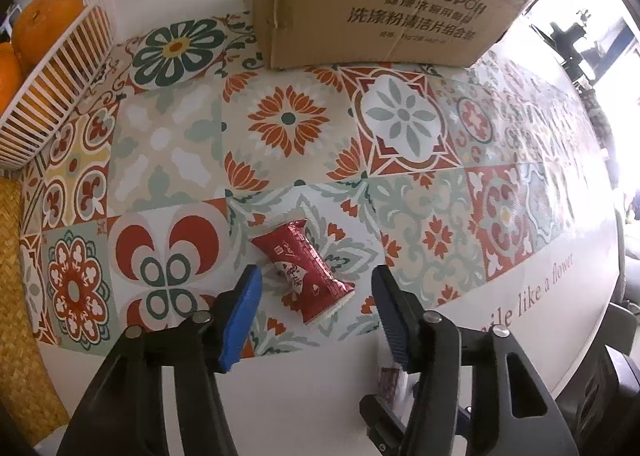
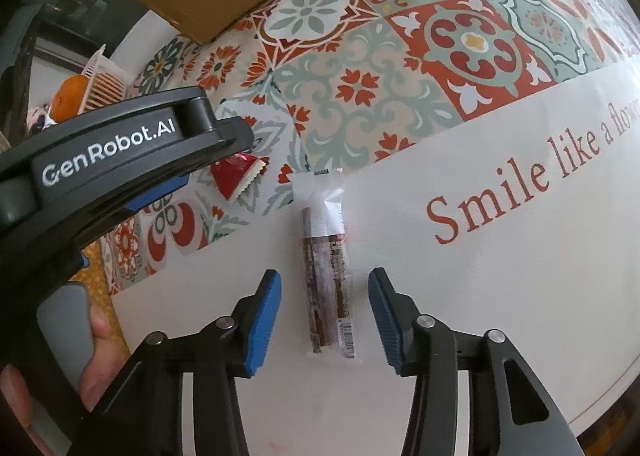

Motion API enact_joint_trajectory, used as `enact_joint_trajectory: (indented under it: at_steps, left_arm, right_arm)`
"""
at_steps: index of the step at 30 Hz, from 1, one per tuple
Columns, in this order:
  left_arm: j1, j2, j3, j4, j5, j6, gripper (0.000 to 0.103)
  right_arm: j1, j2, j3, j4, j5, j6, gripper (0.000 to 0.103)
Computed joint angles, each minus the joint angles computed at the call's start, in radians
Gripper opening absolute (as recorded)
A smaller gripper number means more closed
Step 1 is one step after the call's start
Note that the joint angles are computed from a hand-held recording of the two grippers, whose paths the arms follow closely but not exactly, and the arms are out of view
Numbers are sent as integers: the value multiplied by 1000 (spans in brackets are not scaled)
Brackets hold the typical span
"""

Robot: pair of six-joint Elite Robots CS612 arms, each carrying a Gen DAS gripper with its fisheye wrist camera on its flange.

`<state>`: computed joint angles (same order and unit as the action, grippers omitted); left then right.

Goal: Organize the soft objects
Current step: 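Grasp the red snack packet with left gripper while right gripper grasps the clear tube snack, then lift and carry the red packet with left tool while right tool carries the tube snack to the box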

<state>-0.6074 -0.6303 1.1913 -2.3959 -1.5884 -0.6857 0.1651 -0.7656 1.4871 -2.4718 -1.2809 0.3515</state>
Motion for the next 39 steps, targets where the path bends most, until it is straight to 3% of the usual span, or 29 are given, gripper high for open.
enact_joint_trajectory:
  at_steps: [5,10,13,16,25,39]
  left_arm:
    - [0,24,-40,28,14,-13,52]
    - [2,46,-71,61,16,-25,45]
    - [3,54,-81,56,16,-19,42]
    - [2,52,-72,48,21,-4,28]
    - [10,12,10,-8,-16,63,23]
    - [-15,-87,158,-78,35,11,23]
  right_arm:
    - [1,7,-9,0,-8,12,40]
    - [4,10,-15,-2,-31,2,26]
    - [2,12,-18,-2,-31,1,25]
    - [-1,9,-11,-8,-25,-9,24]
    - [-11,-3,9,-31,-18,-50,20]
    - [-31,-16,21,-35,37,-178,15]
